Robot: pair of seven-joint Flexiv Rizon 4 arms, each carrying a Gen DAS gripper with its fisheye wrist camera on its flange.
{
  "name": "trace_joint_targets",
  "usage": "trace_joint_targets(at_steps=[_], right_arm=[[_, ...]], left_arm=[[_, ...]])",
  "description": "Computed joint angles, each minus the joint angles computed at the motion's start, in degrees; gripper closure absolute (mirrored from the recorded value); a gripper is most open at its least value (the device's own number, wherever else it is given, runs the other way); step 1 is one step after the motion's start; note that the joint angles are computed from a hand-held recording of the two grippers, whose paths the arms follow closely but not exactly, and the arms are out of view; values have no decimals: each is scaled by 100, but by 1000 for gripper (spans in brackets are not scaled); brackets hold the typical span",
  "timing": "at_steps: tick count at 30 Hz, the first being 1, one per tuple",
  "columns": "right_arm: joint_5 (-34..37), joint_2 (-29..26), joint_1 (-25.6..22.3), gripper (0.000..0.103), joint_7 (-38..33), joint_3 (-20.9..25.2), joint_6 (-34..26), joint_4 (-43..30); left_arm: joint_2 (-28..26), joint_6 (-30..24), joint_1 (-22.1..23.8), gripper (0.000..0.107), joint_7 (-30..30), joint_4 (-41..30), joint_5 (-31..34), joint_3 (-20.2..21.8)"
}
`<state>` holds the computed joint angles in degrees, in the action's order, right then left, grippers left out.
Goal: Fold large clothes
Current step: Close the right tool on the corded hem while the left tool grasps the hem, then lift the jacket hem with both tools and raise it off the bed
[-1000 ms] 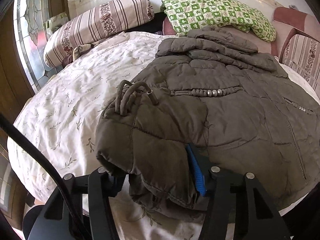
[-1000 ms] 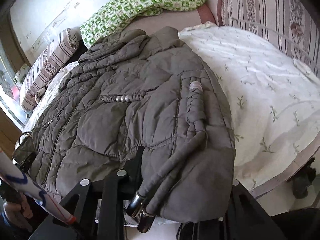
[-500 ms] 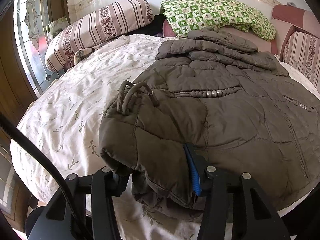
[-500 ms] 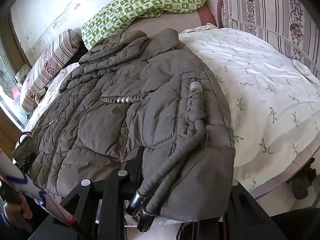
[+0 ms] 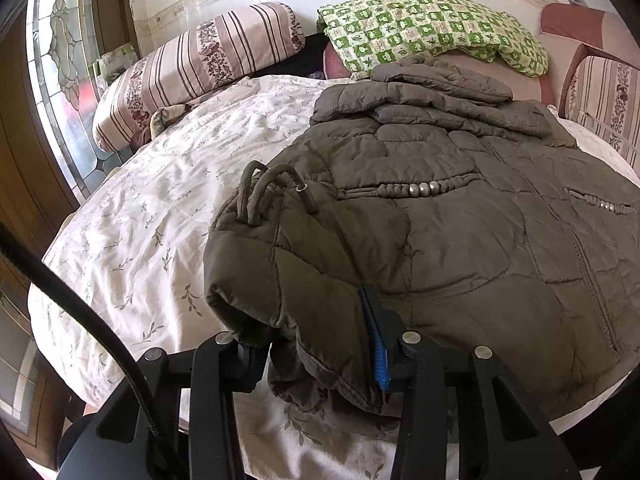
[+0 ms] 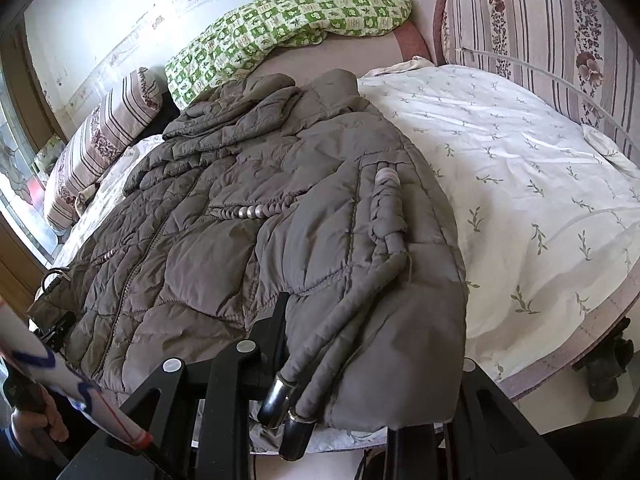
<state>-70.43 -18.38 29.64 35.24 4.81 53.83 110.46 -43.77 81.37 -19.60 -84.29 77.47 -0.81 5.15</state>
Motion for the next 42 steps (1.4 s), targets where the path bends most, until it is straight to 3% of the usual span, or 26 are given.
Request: trace_joint_targets(at_steps=[16,42], right_arm=[[-340,107,-30,78,253,35,-51,72],[-745,392,-211,79,545,155,-22,264]], left_arm=[[130,97,-22,76,-32,156,43,14],[417,258,39,80,15,453,-10,-104]])
